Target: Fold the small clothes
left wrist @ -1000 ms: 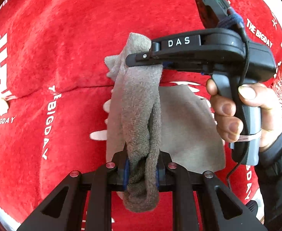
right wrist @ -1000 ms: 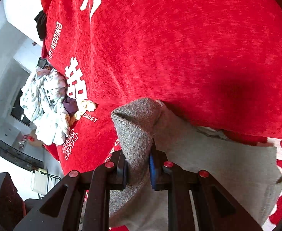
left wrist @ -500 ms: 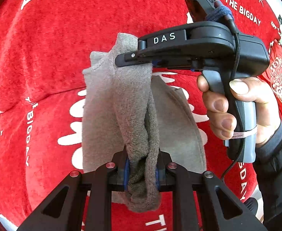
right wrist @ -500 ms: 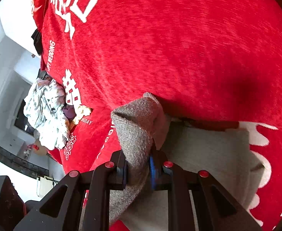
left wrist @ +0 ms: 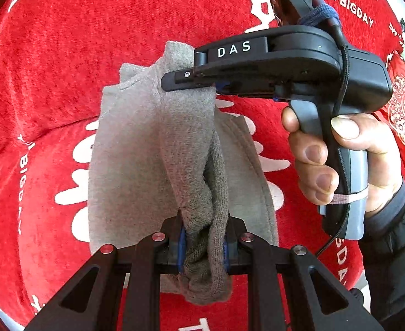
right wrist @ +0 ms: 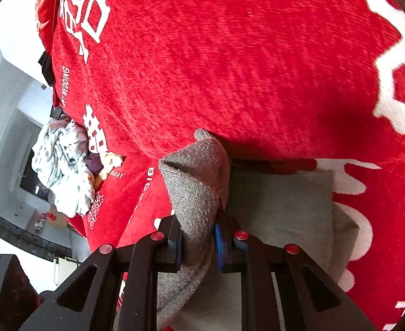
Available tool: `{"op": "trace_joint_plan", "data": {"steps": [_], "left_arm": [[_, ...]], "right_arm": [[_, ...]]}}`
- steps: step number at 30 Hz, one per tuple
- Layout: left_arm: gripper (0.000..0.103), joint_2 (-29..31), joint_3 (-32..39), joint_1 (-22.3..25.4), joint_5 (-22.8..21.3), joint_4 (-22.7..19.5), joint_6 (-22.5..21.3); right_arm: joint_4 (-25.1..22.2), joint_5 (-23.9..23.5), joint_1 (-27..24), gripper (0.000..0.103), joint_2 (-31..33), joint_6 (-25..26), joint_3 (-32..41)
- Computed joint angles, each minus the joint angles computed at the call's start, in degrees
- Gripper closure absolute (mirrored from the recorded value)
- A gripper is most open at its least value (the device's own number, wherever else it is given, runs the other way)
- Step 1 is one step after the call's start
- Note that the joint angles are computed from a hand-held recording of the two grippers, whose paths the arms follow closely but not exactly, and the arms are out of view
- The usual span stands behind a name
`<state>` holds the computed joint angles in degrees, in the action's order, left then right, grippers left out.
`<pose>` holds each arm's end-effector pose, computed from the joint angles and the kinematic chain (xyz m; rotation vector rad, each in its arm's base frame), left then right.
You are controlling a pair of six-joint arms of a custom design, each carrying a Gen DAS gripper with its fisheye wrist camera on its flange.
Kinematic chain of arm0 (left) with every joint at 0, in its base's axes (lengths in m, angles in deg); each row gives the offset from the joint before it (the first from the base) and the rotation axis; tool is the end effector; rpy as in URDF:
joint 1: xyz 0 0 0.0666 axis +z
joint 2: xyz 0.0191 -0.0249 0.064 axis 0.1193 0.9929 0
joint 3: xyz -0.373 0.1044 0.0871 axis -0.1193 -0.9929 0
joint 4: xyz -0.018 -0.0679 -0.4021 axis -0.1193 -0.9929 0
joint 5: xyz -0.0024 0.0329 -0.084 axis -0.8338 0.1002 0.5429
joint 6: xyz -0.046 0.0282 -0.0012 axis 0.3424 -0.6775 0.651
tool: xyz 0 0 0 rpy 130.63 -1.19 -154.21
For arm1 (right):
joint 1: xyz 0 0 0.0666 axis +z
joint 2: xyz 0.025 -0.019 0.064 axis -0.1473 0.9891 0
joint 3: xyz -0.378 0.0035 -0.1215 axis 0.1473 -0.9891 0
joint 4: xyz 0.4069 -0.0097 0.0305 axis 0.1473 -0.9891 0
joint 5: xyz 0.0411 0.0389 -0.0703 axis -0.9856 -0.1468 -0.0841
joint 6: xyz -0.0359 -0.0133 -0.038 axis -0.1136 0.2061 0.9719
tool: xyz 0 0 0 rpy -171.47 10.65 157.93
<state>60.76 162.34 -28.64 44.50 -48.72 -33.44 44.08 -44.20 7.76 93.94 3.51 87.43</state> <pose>0.2779 -0.2028 0.4754 0.6336 2.7683 -0.3174 0.3775 0.1288 0.4191 -0.0305 2.4841 1.0009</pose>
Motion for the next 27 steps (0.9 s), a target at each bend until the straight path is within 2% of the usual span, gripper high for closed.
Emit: {"op": "trace_joint_plan", "data": {"steps": [17,27], "left_arm": [[0.082,4.06,-0.67,-4.43,-1.34,1.65,2.83],[0.082,4.28,0.19,-5.41,-1.54,1.84,2.97]], "right_arm": [[3.16,-5.37,-6.50,0.084,-1.49,0.19,-6.47],[2.72,-5.23,-7.25,0.084,-2.19,0.33,-6.77]]}}
